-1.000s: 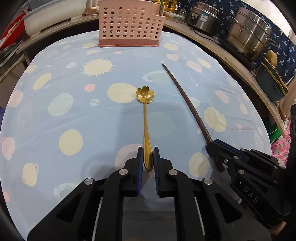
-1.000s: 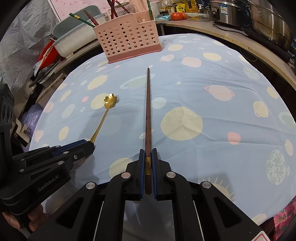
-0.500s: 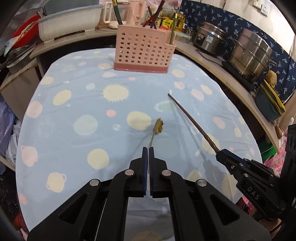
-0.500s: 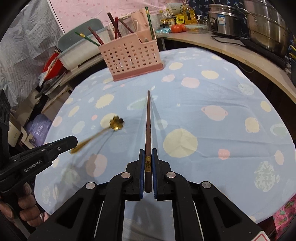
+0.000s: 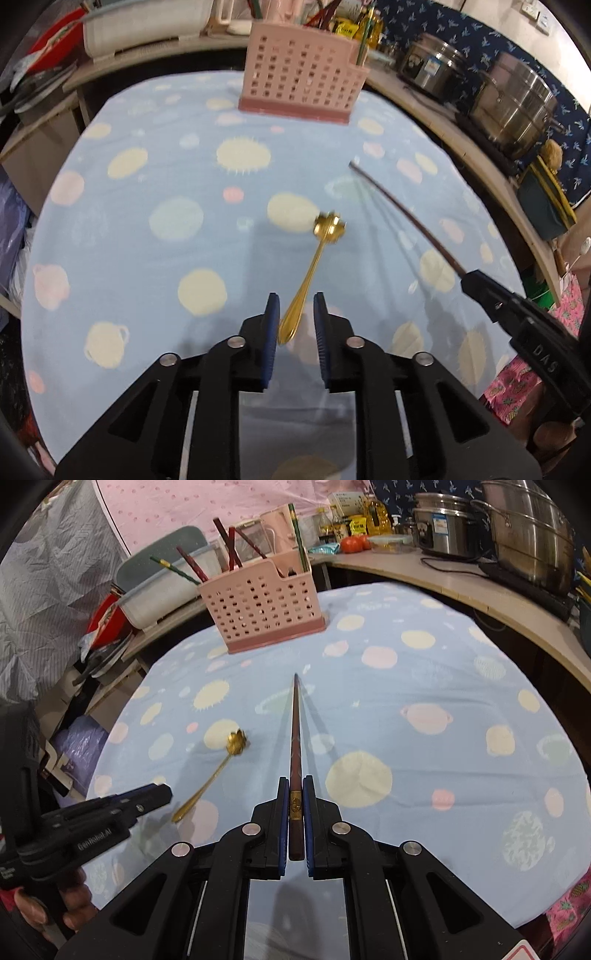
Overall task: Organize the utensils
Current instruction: 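Lift the chopstick and gold spoon and carry both over the pink holder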
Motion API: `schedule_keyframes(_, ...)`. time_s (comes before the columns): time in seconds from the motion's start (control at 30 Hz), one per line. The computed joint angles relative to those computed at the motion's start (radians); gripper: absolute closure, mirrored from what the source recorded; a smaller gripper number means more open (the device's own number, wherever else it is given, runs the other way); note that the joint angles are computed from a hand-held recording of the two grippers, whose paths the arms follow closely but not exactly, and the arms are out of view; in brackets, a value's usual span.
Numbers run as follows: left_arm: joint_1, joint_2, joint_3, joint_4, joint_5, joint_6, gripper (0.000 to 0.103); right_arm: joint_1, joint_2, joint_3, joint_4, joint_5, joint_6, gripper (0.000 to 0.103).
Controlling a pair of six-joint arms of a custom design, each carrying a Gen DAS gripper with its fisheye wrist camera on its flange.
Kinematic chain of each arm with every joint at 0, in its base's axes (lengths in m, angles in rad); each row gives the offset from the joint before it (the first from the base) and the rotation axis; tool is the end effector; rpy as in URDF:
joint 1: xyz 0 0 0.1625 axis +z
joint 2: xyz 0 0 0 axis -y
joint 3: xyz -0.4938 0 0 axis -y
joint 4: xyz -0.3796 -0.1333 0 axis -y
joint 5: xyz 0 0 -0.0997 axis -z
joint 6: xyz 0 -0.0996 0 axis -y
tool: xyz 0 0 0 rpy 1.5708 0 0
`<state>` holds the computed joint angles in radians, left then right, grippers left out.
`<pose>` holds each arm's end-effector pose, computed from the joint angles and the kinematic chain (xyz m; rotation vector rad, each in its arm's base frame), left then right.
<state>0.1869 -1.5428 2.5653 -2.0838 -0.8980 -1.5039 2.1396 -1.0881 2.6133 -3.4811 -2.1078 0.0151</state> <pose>-0.2199 -0.2404 0.2155 0.0759 2.4627 -0.7703 0.2692 -0.2683 0.1788 0.5877 -2.5886 0.7049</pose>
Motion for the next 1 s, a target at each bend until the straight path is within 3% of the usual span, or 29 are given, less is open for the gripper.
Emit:
schedule_keyframes(0.17,0.016,0.024,0.035,-0.063,-0.027,0.008,0.085,0.001,0.010,0.005,0.006,-0.002,0.008,0.096)
schedule_keyframes(0.33,0.011,0.038,0.039,-0.070,-0.009,0.017,0.086,-0.002,0.013,0.004,0.008,-0.003,0.008,0.096)
schedule_keyframes(0.53,0.002,0.031,0.037,-0.061,-0.011,0.018,0.093,0.002,0.015,0.003,0.012,-0.004,0.008,0.096)
schedule_keyframes(0.87,-0.058,-0.047,-0.040,0.122,0.064,-0.036,0.094,0.025,-0.027,-0.011,0.015,0.000,0.009,0.096)
schedule_keyframes(1.0,-0.059,-0.063,-0.077,0.163,0.113,-0.029,0.102,0.042,-0.048,-0.032,0.015,0.003,0.002,0.096)
